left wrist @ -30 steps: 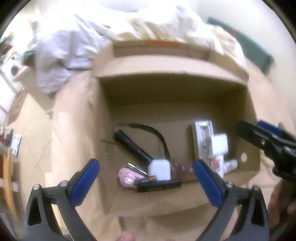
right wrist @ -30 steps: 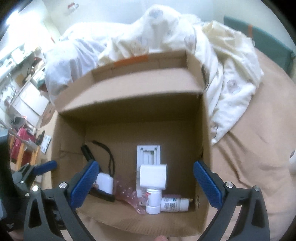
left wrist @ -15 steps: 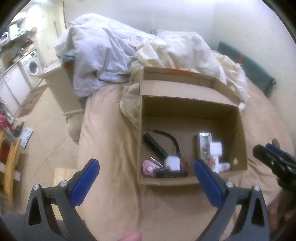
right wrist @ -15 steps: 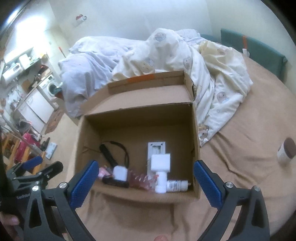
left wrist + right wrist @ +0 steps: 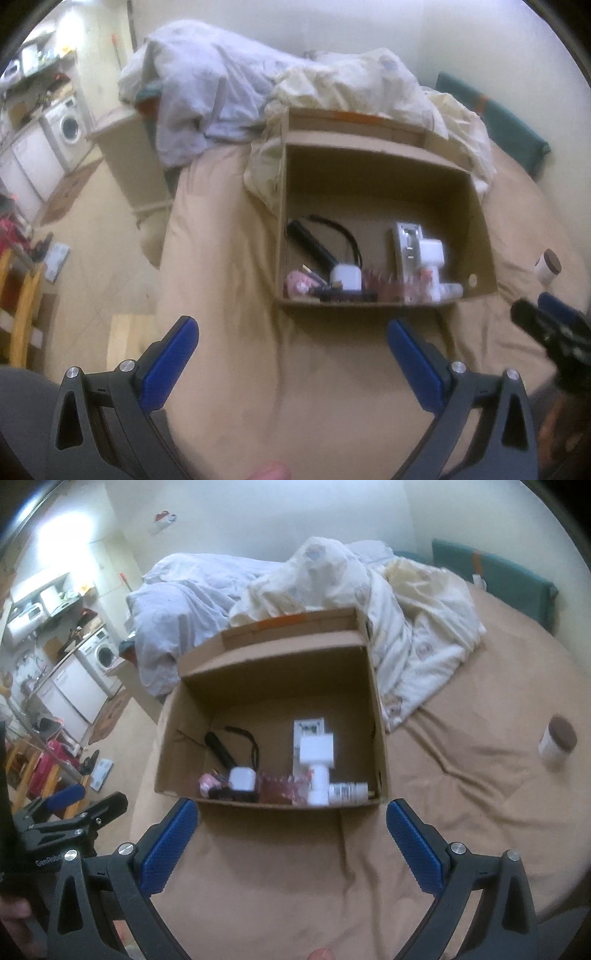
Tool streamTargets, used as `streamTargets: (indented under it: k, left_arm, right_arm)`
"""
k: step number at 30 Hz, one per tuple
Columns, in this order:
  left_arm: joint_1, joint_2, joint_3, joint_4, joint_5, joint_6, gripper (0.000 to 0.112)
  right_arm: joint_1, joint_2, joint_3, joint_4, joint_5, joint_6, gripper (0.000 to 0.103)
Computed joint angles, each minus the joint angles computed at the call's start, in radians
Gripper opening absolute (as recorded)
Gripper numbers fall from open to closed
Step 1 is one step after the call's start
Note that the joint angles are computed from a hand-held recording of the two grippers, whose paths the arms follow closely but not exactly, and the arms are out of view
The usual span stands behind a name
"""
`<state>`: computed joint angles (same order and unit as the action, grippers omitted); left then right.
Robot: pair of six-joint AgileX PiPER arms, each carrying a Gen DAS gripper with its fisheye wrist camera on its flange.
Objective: Organize rigid objects
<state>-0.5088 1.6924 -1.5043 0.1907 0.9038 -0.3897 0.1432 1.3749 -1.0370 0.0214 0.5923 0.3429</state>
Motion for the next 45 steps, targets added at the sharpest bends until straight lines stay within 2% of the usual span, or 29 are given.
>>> streamTargets:
  k: [3, 13, 17, 27, 45]
  left_arm:
    - [0.013, 0.008, 0.003, -0.021, -0.004, -0.007, 0.102]
    - [0.011, 0.045, -0.016, -0.011, 0.024, -0.026, 0.102]
    - [0.012, 0.046, -0.017, -0.003, 0.024, -0.028, 0.102]
    - [0.006, 0.044, -0.009, 0.003, 0.022, -0.023, 0.102]
    - [-0.001, 0.032, 0.002, 0.008, 0.015, -0.018, 0.102]
  right_arm:
    - [0.031, 0.024, 0.002, -0.106, 0.008, 0.094, 0.103]
    - [0.065, 0.069, -0.018, -0.168, -0.002, 0.132, 0.103]
    - [0.092, 0.068, -0.022, -0.243, -0.006, 0.181, 0.103]
    - [0.065, 0.076, -0.028, -0.182, 0.005, 0.132, 0.103]
    - [0.078, 0.074, -0.030, -0.203, 0.016, 0.151, 0.103]
